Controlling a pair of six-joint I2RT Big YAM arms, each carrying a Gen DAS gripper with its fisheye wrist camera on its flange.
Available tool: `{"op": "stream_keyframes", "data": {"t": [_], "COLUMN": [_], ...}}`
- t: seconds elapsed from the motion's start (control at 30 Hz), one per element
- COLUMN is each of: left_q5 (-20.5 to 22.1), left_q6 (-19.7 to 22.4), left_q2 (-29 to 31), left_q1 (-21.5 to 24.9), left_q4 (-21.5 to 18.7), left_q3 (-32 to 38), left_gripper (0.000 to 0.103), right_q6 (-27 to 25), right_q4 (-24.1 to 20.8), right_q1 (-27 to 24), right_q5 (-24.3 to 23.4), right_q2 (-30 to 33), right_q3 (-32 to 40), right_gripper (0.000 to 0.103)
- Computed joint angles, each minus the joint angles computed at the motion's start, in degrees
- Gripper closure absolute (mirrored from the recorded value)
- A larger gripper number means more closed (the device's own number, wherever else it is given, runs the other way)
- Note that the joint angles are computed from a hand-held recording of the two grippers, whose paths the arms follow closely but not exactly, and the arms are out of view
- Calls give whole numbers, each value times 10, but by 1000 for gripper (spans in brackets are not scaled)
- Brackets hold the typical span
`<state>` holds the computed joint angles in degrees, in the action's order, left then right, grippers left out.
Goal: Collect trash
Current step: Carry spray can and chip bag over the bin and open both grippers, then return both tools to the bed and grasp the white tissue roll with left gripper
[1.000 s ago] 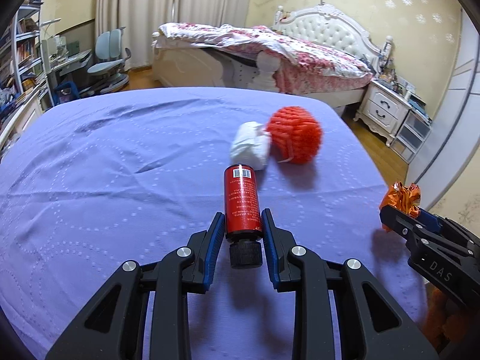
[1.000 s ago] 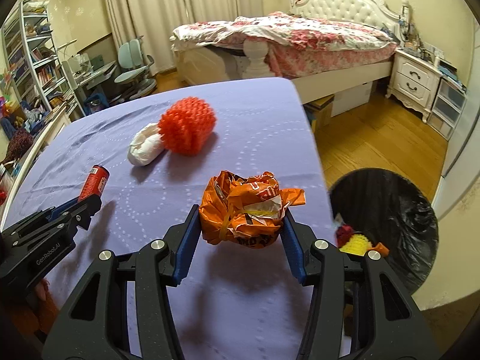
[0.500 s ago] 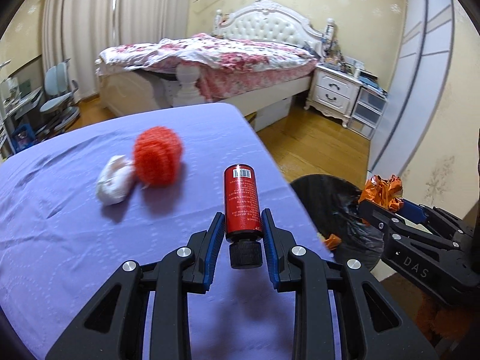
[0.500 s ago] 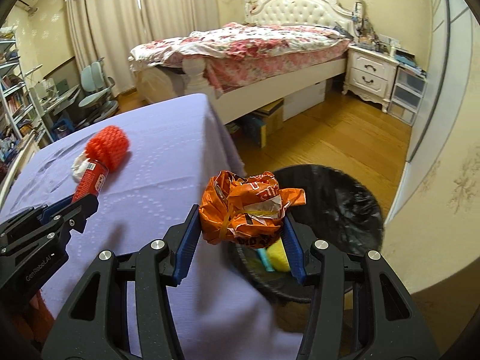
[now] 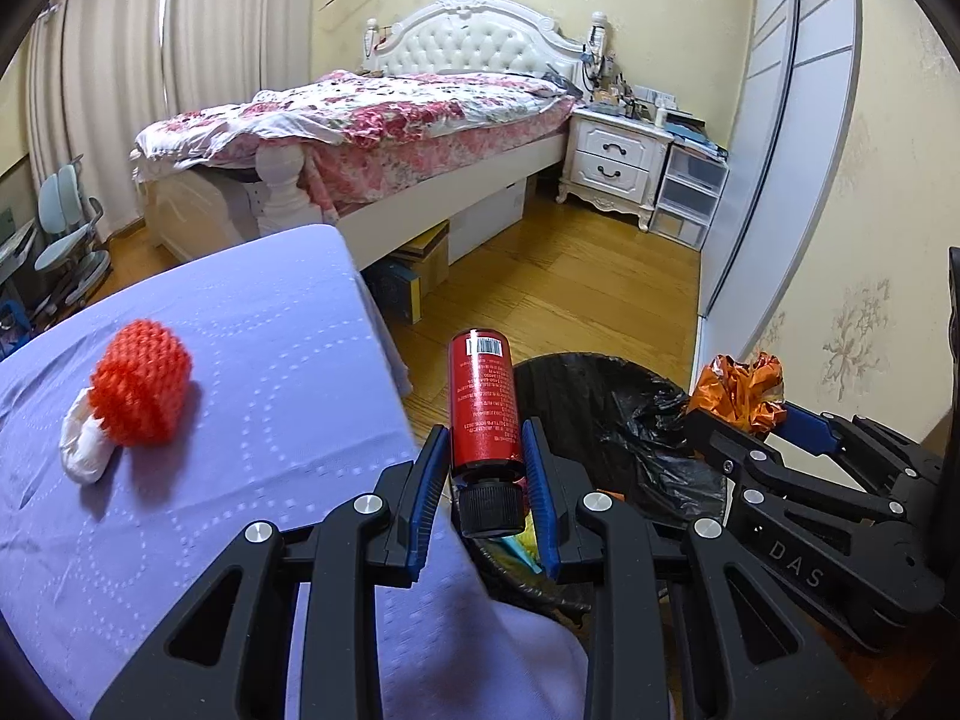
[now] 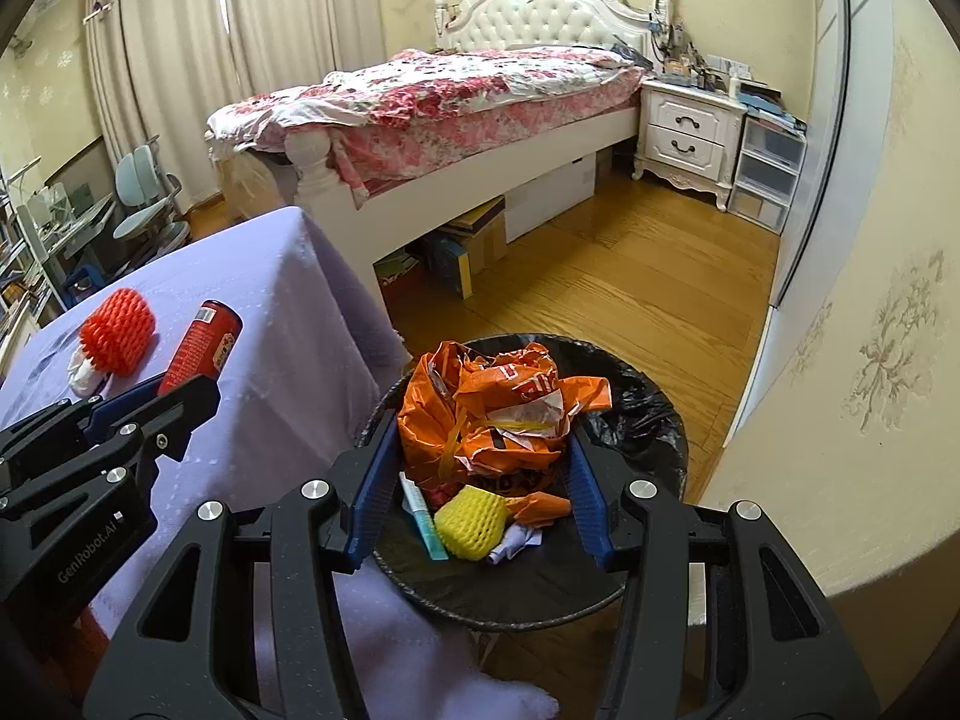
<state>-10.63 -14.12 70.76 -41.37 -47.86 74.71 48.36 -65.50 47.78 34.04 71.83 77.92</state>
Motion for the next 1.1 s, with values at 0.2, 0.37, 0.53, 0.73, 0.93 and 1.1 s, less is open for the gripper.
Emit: {"op": "stream_keyframes", "data": {"t": [0.2, 0.37, 0.53, 0.73, 0.93, 1.1], "left_q5": [-7, -13, -17, -22, -43, -64], "left_q6": [4, 15, 15, 5, -9, -16], "left_q2": [28, 45, 59, 55, 49, 22], "left_q1": [-9, -14, -16, -15, -13, -6], "left_q4": [-5, -7, -13, -7, -16, -19], "left_q3": [20, 33, 42, 40, 40, 24], "left_gripper": [75, 75, 58, 30, 25, 23], "right_q6": [-2, -10, -5, 10, 27, 33], "right_q4": [9, 20, 29, 26, 16, 17], "right_q1": [-26, -43, -59, -64, -61, -56], "right_q5": [-12, -20, -27, -22, -16, -17], "right_q2": [-13, -19, -25, -27, -30, -36], "right_q3": [-17, -28, -39, -44, -45, -47], "right_gripper": [53, 52, 45, 37, 33, 25]}}
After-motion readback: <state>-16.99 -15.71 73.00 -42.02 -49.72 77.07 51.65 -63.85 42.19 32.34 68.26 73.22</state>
